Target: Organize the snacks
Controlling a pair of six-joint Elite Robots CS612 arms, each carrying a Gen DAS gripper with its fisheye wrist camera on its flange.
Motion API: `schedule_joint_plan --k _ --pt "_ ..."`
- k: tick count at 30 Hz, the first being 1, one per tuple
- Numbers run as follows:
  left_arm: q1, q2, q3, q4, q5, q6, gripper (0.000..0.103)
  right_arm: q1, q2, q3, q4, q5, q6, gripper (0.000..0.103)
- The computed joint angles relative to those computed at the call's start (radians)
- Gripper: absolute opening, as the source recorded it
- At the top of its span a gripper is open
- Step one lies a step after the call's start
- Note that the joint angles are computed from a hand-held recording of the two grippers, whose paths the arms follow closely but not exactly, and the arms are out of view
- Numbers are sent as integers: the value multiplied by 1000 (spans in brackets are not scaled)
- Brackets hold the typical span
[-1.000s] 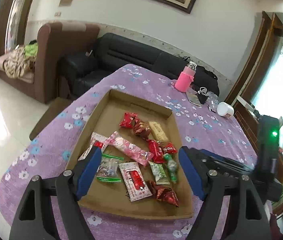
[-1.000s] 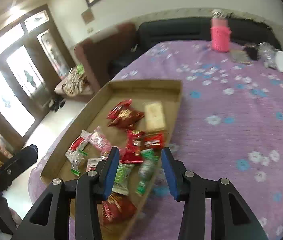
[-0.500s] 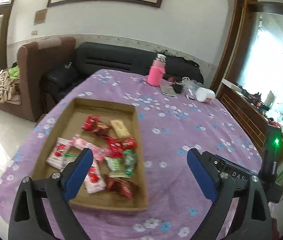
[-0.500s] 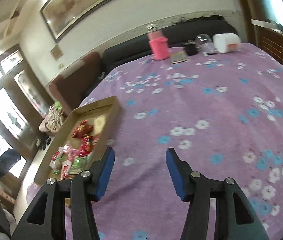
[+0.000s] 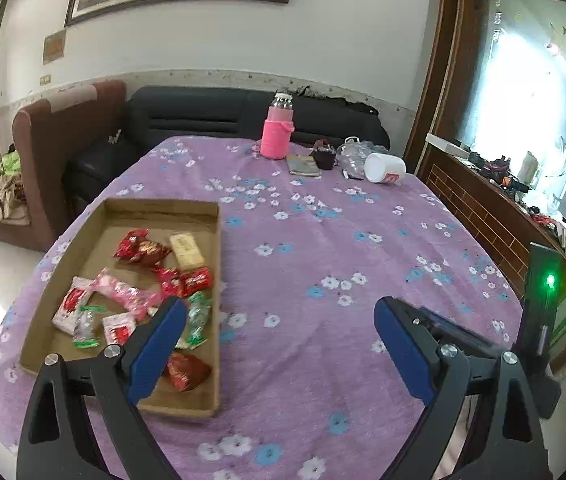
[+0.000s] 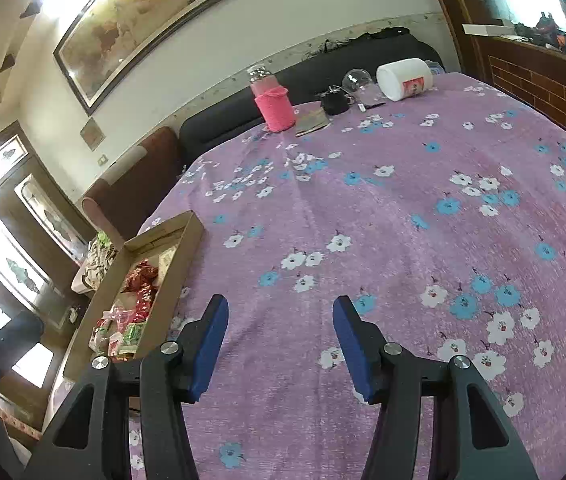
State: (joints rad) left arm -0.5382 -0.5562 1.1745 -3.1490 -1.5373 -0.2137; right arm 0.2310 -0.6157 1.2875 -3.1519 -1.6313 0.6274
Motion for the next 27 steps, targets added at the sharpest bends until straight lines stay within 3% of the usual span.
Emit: schedule_joint_plan --k 8,11,14,16,20,22,25,27 --pt "-15 18 -3 -68 64 -2 95 6 7 -7 33 -22 -41 58" --pt "1 15 1 -70 33 -43 95 7 9 -11 45 -25 -50 58" --pt "18 5 15 -85 52 -82 95 13 12 -25 65 -44 -78 58" --pt "33 -4 31 -113 78 -116 95 24 19 -64 97 -69 -136 58" --pt "60 -10 42 -139 103 -175 96 46 35 -133 95 -46 -250 61" --pt "66 -5 36 -142 98 -184 96 54 47 -153 92 -43 -264 71" --pt "68 5 29 -144 57 -191 96 57 61 -170 123 -12 -256 71" --pt "62 8 27 -132 55 -153 96 57 66 -172 149 -16 -255 71"
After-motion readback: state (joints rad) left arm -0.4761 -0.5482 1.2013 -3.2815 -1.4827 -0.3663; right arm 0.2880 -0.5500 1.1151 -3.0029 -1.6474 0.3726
